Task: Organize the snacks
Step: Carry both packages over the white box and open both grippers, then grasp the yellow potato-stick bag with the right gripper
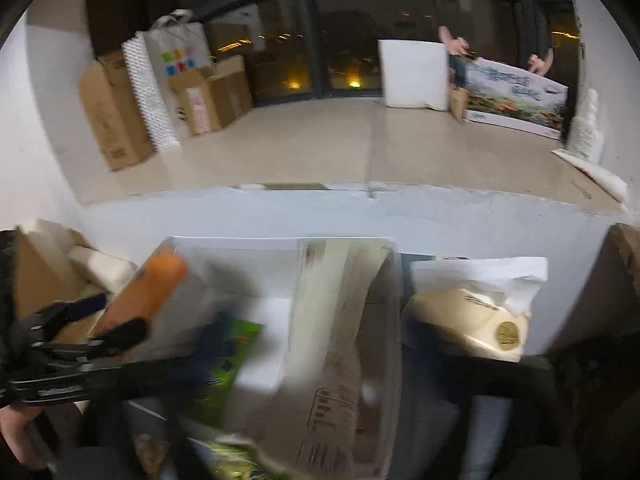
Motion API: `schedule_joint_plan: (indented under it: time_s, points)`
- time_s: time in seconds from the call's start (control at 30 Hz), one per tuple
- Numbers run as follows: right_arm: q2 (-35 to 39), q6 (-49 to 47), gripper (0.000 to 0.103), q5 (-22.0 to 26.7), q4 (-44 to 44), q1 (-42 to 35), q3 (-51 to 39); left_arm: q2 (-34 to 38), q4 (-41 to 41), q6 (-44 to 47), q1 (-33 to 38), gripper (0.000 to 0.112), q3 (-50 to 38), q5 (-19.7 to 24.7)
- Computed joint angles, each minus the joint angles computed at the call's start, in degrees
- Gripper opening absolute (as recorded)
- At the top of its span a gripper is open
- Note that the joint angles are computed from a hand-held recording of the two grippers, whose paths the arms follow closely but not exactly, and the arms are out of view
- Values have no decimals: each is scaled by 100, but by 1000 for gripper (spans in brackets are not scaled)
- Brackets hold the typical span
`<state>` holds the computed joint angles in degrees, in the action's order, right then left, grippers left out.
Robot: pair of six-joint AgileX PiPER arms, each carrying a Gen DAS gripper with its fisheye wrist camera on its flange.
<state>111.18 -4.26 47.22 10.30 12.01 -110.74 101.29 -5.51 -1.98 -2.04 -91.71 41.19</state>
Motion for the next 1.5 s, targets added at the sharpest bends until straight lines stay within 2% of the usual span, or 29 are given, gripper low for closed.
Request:
schedule_joint_plan:
  time_s: [0.1, 0.3, 0.47, 0.57, 0.63, 0.73, 0.83, 0.9, 0.97, 1.03, 1.1, 1.17, 1.37, 1.5]
  points:
    - [-142, -38, 103, -114, 218, -84, 272, -62, -74, 149, 59, 103, 122, 26]
    - [-684, -526, 103, -362, 753, -134, 1054, -609, -249, 351, 173, 103, 791, -233]
    - [-1679, -1336, 103, -707, 1695, -213, 2282, -1690, -772, 1146, 313, 103, 1965, -635]
    - [-2559, -2029, 103, -756, 2379, -260, 3288, -2590, -1609, 2136, 552, 103, 2840, -655]
    - [-3152, -2469, 103, -813, 2856, -321, 3961, -3112, -1823, 2466, 671, 103, 3306, -633]
    - [-4109, -3000, 103, -851, 3359, -358, 5020, -4028, -2304, 3174, 1052, 103, 4021, -346]
    - [-4855, -2923, 103, -1050, 3344, -249, 5907, -4810, -3067, 3973, 1736, 103, 4581, 234]
    - [-5091, -3017, 103, -870, 3556, -262, 6360, -5332, -3473, 4418, 2310, 103, 4944, 709]
    - [-5137, -2585, 103, -906, 3093, 39, 6568, -5692, -3501, 4528, 2574, 103, 5175, 902]
    - [-5206, -1978, 103, -1286, 2394, 482, 6748, -5979, -3567, 4698, 2852, 103, 5358, 1107]
    - [-5198, -1379, 103, -1559, 1819, 754, 6805, -6114, -3945, 5144, 3475, 103, 5474, 1629]
    - [-5131, -1448, 103, -1623, 1927, 727, 6810, -6146, -4123, 5349, 3791, 103, 5508, 1914]
    - [-4558, -1349, 103, -1627, 1819, 624, 6464, -6260, -4202, 5439, 4059, 103, 5579, 2055]
    - [-3937, -1085, 103, -1684, 1413, 676, 6016, -6432, -3963, 5190, 3777, 103, 5619, 1793]
